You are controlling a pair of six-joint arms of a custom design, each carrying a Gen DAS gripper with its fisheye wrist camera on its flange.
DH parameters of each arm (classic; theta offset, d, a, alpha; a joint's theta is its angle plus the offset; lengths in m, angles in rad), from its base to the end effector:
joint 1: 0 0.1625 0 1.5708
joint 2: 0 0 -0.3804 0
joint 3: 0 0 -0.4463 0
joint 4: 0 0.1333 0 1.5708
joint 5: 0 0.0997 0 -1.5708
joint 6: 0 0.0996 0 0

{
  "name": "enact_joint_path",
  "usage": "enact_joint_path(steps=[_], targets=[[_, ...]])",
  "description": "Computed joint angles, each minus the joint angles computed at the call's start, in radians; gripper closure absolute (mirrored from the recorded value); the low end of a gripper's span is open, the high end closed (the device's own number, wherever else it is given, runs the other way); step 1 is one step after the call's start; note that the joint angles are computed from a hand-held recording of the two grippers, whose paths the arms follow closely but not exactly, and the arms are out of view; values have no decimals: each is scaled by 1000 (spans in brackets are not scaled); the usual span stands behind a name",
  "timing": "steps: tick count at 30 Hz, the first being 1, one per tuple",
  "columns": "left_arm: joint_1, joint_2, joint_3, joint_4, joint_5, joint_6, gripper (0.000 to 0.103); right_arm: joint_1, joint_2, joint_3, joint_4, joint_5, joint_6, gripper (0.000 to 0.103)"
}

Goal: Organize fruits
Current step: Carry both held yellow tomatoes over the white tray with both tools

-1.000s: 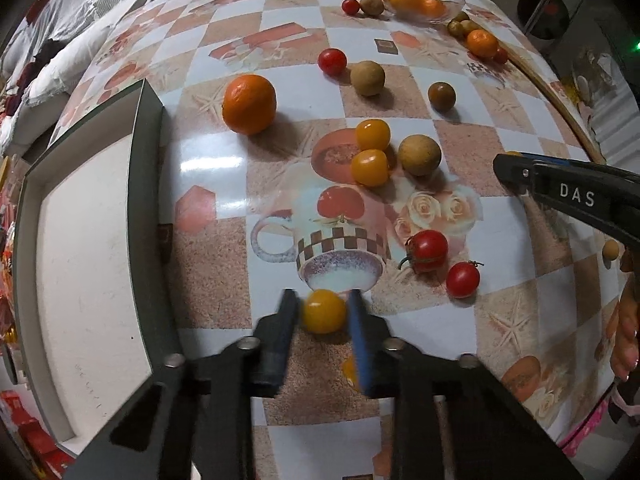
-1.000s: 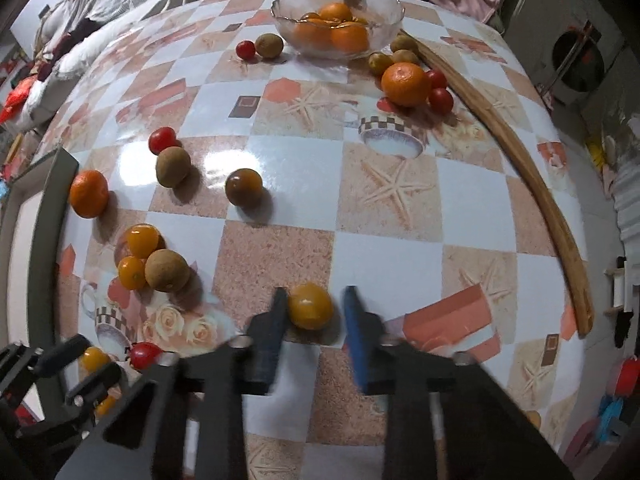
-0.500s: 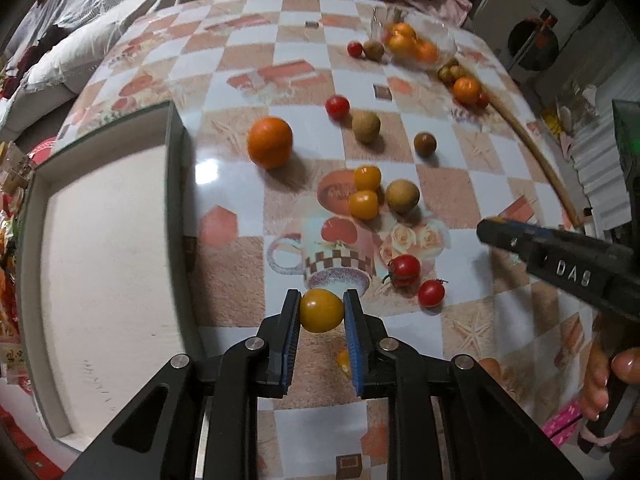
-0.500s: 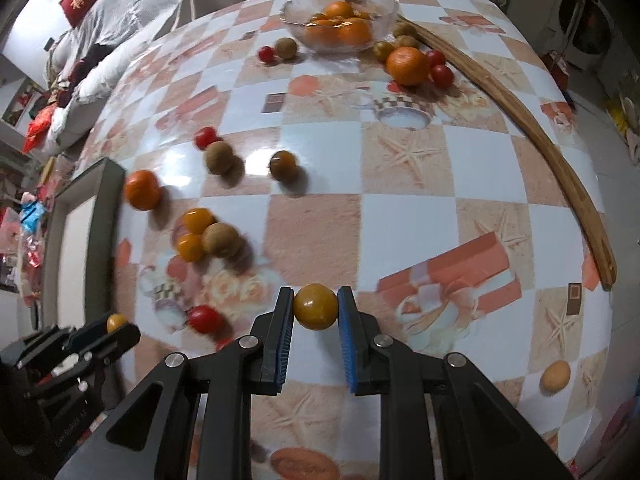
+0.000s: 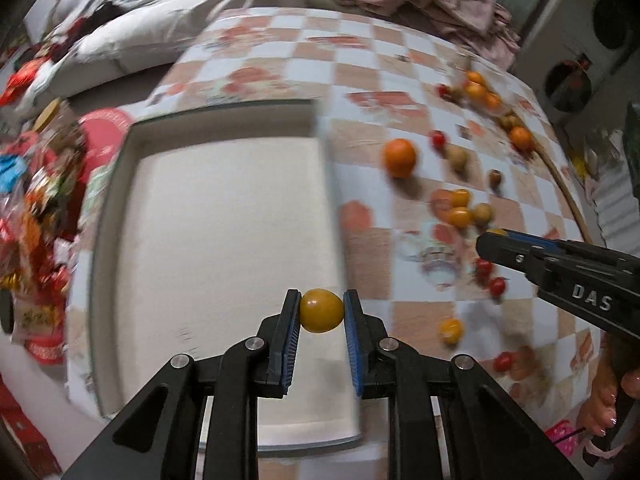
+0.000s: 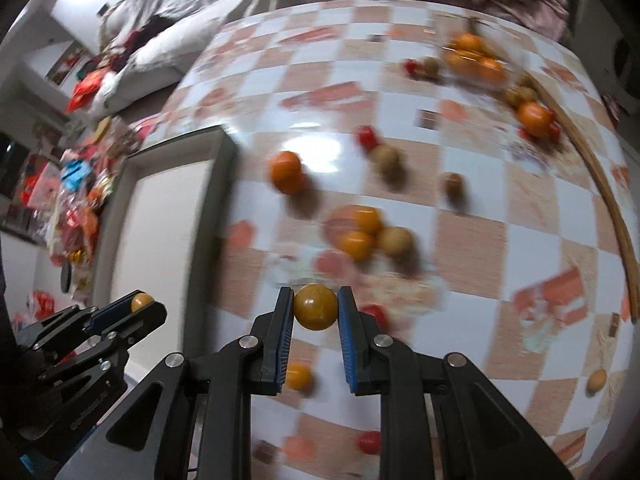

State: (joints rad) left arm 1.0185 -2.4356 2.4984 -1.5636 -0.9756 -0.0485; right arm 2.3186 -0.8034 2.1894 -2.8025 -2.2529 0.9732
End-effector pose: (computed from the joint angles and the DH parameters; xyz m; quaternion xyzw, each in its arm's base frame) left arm 0.0301 -0.3118 0.2920 0.2481 0.9227 -0.0548 0.2898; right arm 0.3460 -0.2693 -0.0941 -0.0801 -0.9365 0.2055 0.2725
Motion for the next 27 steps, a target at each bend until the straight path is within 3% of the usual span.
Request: enact_joint_path(steps=[9, 15, 21, 27], targets=[[194, 47, -43, -127, 116, 120, 80, 4, 194, -223, -1, 78, -157, 79], [284, 89, -50, -217, 154, 189, 80, -18, 304, -343, 46, 121, -220, 79], [328, 119, -42, -278, 163, 246, 80, -24, 378, -426, 116, 114, -258, 79], [317, 99, -22, -293, 181, 280, 80, -26, 408, -458, 163, 93, -268, 79]])
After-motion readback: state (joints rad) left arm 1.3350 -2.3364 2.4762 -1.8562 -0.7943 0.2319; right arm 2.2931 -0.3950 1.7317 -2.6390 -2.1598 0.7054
